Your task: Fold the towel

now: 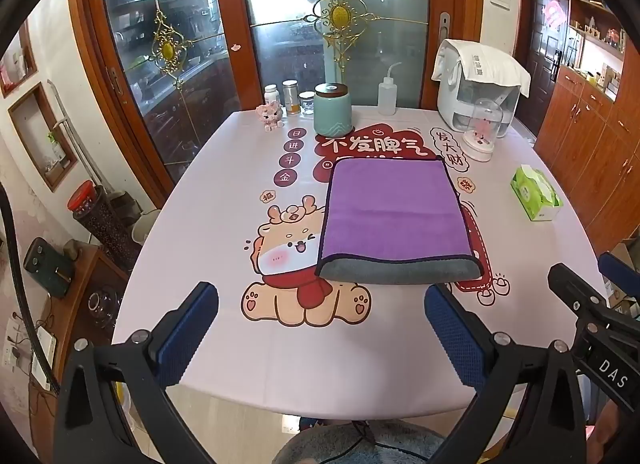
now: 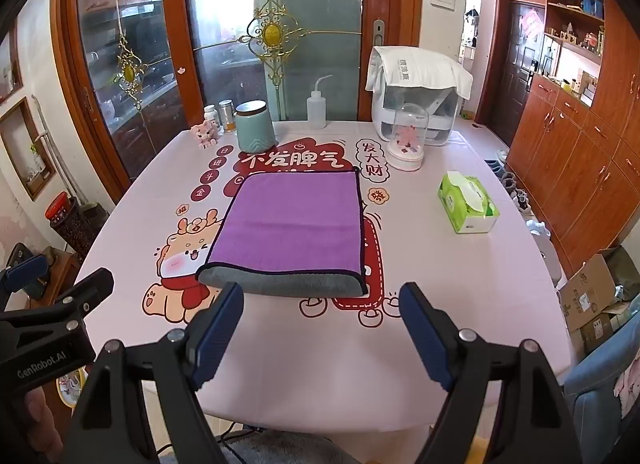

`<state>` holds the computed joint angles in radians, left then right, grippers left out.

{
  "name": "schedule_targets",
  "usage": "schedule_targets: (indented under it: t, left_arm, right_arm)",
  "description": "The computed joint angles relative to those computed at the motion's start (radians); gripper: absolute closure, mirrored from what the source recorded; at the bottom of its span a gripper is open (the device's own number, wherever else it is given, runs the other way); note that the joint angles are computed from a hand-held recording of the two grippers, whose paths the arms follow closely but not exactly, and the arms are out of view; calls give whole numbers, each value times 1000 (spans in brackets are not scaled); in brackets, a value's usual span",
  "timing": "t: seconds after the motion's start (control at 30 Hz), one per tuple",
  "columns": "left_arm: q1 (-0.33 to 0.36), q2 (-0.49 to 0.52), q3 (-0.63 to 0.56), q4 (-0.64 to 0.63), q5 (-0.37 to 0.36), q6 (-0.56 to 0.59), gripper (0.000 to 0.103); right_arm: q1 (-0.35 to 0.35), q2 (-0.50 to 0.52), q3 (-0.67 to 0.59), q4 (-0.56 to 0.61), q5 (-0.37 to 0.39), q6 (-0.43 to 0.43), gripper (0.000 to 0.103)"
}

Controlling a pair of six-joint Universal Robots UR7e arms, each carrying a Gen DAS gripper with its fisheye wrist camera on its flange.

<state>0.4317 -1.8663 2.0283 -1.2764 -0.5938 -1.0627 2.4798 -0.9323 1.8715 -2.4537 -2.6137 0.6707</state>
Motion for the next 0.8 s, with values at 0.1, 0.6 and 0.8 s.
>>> schedule_targets:
  t: [0.1, 0.6, 0.8]
  left_arm:
    - [0, 1, -1, 4, 2, -4, 0]
    - [14, 8, -4, -29, -3, 30, 0]
    - [11, 4, 2, -41, -6, 36, 0]
  right_arm:
    - [0, 0, 0, 0, 0, 0, 22]
    - [-1, 1, 0, -2, 2, -1, 22]
    - [-2, 0, 0, -7, 2, -7, 22]
